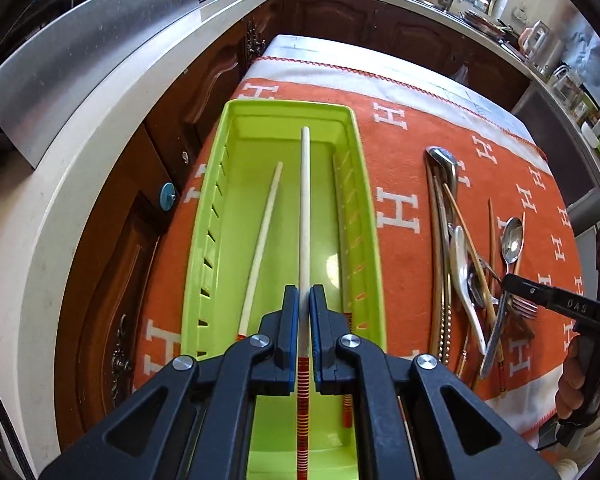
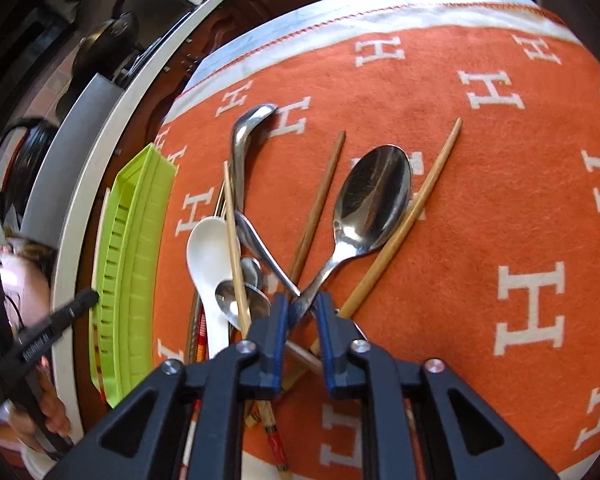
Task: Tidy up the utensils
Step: 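Lay the chopstick in the lime-green tray and open the left tool, then grasp a steel spoon with the right tool and lower it into the tray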
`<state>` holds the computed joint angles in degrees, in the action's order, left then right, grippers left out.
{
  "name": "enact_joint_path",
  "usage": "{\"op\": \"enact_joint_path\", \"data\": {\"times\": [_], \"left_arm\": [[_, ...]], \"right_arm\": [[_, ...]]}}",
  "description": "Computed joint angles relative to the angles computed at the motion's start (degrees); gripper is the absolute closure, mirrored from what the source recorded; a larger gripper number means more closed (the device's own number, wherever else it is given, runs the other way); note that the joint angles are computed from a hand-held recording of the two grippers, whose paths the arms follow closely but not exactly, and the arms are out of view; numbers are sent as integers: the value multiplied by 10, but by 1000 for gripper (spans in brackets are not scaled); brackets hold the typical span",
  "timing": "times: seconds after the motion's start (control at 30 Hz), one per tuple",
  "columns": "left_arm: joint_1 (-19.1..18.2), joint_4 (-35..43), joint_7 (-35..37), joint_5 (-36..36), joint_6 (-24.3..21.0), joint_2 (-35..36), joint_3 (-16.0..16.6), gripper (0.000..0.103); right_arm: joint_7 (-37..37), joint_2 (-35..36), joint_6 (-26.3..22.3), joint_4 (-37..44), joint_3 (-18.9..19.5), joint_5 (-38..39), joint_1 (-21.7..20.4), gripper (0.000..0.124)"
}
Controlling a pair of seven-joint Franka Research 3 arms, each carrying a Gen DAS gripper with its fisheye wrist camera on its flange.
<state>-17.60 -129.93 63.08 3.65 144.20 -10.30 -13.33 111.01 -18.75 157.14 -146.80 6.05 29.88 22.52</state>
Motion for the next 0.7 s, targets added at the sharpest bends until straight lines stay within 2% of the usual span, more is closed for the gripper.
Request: {"op": "enact_joint_path", "data": {"times": [0.17, 0.33, 0.43, 0.5, 0.53, 0.63, 0.7], "left_arm": [[4, -11, -6, -12, 24, 2, 5, 88], [8, -27, -29, 10, 43, -9, 1, 78], [13, -35, -58, 24, 52, -16, 0, 64], [8, -59, -57, 7, 93, -28, 9, 63], [6, -63, -55, 0, 97, -31, 12, 60], [-8, -70, -30, -51, 87, -40, 31, 51], [-7, -72, -23, -62, 75, -45, 33, 51]], "right_arm": [[7, 15, 12, 6, -5, 22, 2, 107], [33, 19, 19, 8, 11, -11, -10, 108], [53, 20, 26, 7, 18, -37, -16, 111], [62, 22, 30, 8, 20, -45, -16, 112], [65, 22, 33, 7, 19, -47, -15, 113], [64, 15, 39, 2, 13, -40, -7, 117], [52, 10, 41, 3, 5, -28, 2, 121]]}}
